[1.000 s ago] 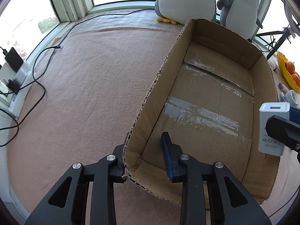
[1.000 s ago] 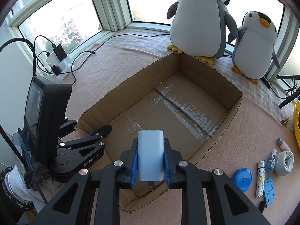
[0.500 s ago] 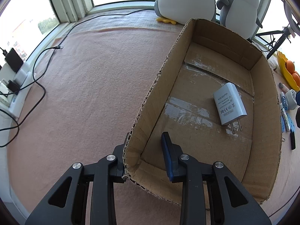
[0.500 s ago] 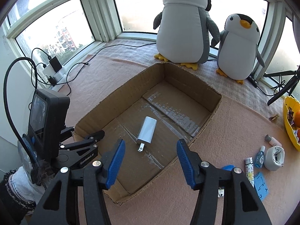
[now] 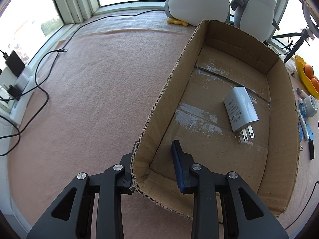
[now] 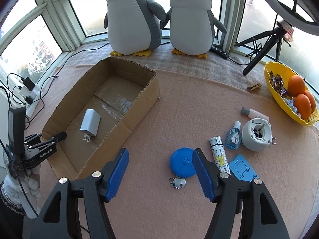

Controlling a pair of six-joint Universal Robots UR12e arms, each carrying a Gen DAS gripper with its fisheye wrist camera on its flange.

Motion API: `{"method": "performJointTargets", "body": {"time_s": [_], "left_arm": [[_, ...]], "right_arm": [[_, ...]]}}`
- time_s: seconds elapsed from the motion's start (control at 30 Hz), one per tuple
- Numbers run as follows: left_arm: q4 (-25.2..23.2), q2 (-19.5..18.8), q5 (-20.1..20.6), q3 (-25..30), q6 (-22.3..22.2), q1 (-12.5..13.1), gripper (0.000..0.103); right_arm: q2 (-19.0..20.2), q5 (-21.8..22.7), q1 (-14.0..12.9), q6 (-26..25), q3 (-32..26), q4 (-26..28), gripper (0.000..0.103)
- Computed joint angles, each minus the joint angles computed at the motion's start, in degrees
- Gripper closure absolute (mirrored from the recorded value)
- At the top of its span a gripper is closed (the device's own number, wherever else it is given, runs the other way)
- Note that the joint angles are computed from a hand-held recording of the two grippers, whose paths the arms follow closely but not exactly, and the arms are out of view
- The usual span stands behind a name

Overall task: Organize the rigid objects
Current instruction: 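Move the right gripper to the blue tape measure and grasp it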

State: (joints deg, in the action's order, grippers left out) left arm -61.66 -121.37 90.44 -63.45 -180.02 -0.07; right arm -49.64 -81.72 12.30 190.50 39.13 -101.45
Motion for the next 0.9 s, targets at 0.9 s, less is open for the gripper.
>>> {"method": "performJointTargets", "body": {"time_s": [0.9], "left_arm": [[0.1,0.0,0.0,-0.1,0.0,0.0,0.074]], "right_arm": [[7.3,4.1,-1.3,3.4,-10.0,15.9,0.041]]}}
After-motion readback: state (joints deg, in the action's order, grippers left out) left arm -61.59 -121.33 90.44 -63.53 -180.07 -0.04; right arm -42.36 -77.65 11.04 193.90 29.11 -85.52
